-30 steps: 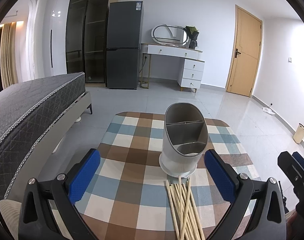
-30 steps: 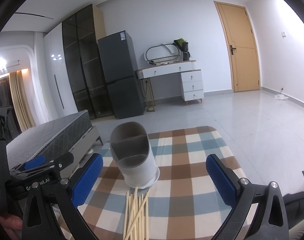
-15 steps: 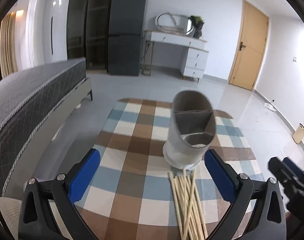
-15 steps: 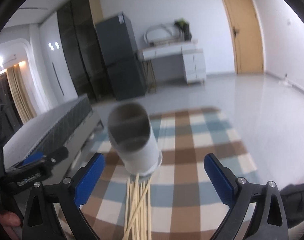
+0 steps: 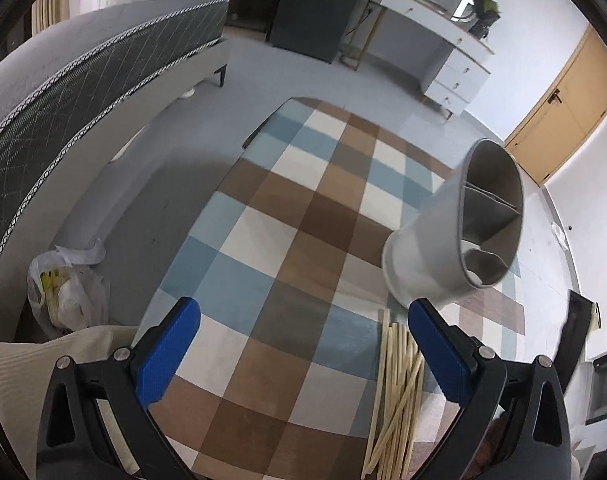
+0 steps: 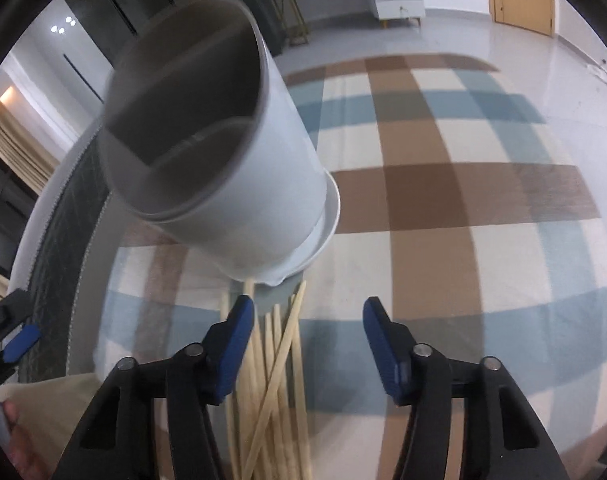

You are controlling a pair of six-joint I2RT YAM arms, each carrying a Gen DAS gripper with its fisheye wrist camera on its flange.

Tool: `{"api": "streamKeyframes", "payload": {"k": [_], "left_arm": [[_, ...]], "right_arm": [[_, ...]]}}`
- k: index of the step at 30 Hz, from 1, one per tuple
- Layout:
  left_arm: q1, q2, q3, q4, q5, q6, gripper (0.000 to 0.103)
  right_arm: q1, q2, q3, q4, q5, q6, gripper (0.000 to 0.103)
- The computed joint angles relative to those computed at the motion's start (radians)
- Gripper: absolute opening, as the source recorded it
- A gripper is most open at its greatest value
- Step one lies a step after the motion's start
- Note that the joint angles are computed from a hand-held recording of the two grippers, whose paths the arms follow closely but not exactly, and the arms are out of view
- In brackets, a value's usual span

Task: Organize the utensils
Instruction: 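Lower both tools to the chopsticks while the right gripper closes on one chopstick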

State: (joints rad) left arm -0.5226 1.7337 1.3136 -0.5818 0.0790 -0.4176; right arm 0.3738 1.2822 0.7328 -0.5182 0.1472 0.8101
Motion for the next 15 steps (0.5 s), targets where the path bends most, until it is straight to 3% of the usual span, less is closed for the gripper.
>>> {"api": "streamKeyframes", "payload": {"k": [3,8,10,12,15], "left_arm": [[0.001,0.02,0.026,-0.032,-0.006,0.001,0.101],[0.01,0.058,0.055,-0.062,0.004,0.006,0.101],[0.011,0.07,0.066,-0.069,0.0,0.012,0.101],[0.006,0.078,0.072,-0.073,-0.011,0.022,0.101],[-0.004,0.091,0.076,-0.074,-0.031,0.046,0.101]], "right_arm": [[-0.016,0.084,0.009,0.02,-0.021,-0.018,0.04],[0.041,0.142,0.047,0.005,0.063,-0.035,0.033],[0.071,0.166,0.074,-0.023,0.103,-0.037,0.025],[0.093,0.158,0.07,-0.027,0.116,-0.029,0.009],[0.08,0.113,0.041,-0.015,0.089,-0.005,0.004]]}}
